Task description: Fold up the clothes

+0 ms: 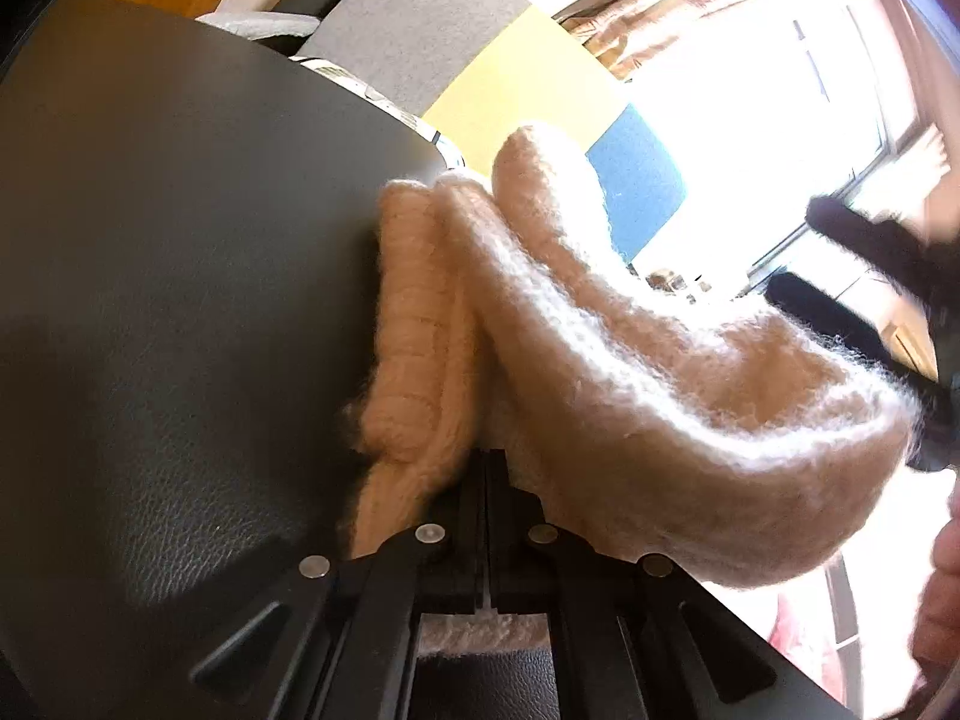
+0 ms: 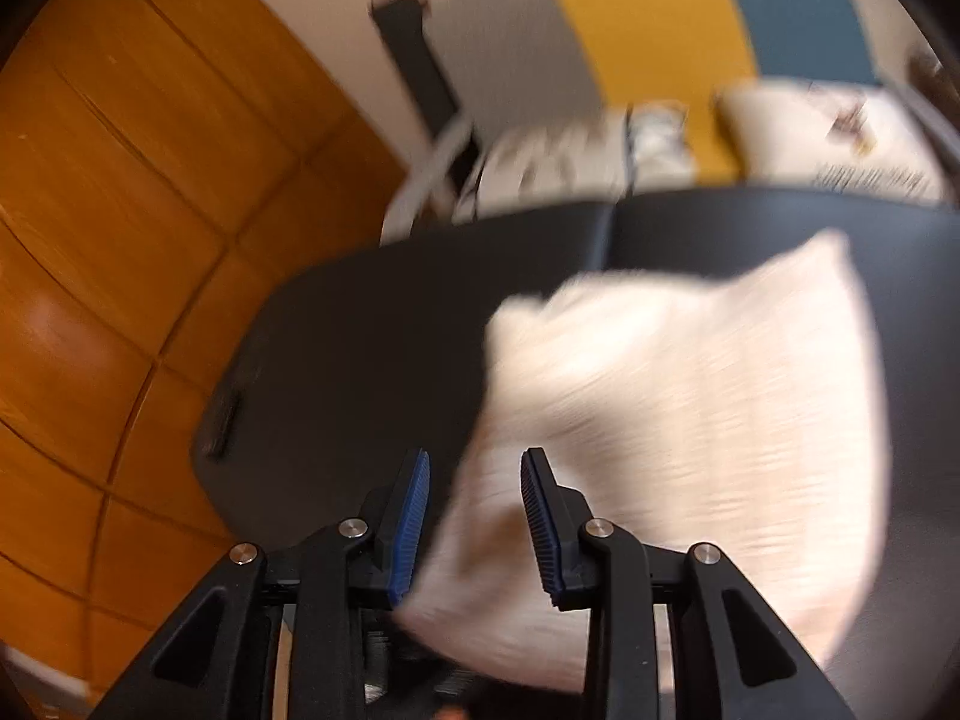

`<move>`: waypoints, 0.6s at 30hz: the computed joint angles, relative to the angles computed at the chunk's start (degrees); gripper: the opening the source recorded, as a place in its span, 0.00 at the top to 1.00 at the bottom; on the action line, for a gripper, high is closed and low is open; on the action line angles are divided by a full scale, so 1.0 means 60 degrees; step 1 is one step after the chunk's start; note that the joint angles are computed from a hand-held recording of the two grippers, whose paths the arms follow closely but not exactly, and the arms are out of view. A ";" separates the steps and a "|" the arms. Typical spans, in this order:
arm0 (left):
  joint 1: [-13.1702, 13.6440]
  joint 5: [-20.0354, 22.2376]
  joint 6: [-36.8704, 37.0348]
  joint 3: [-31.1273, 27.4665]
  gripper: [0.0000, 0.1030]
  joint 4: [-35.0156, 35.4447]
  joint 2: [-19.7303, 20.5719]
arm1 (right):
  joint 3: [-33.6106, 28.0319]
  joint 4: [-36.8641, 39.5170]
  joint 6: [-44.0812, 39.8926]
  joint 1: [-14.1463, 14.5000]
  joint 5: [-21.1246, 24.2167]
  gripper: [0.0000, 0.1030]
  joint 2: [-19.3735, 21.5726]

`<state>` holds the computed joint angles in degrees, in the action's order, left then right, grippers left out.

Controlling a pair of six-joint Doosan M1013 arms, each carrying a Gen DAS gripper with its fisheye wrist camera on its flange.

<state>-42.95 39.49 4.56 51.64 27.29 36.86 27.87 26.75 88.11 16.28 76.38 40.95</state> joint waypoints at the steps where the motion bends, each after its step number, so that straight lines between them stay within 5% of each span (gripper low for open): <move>1: -0.0007 0.0027 -0.0044 -0.0008 0.99 0.0004 -0.0001 | 0.0657 -0.0149 -0.0251 -0.0073 -0.0606 0.71 -0.0366; 2: -0.0027 0.0133 -0.0067 -0.0049 0.99 0.0027 0.0002 | 0.1181 -0.0292 -0.0460 -0.0149 -0.1114 0.73 -0.0670; 6: -0.0215 0.0928 -0.0330 -0.0267 0.99 0.0686 -0.0017 | 0.1562 -0.0660 -0.0559 -0.0234 -0.0746 0.82 -0.0719; 11: -0.0327 0.1447 -0.0635 -0.0221 0.96 0.0919 -0.0189 | 0.1730 0.0085 -0.1608 -0.0092 -0.0696 0.83 -0.0585; 14: -0.0311 0.1501 -0.0731 -0.0097 0.93 0.0599 -0.0261 | 0.1047 0.0350 -0.2528 0.0073 -0.0015 0.83 -0.0065; 18: -0.0337 0.1864 -0.0861 -0.0018 0.93 0.0170 -0.0293 | 0.1976 -0.0048 -0.4173 0.0329 -0.0495 0.83 -0.0339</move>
<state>-44.97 50.68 -0.60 51.53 28.31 35.10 39.72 26.46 63.08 18.25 73.41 38.92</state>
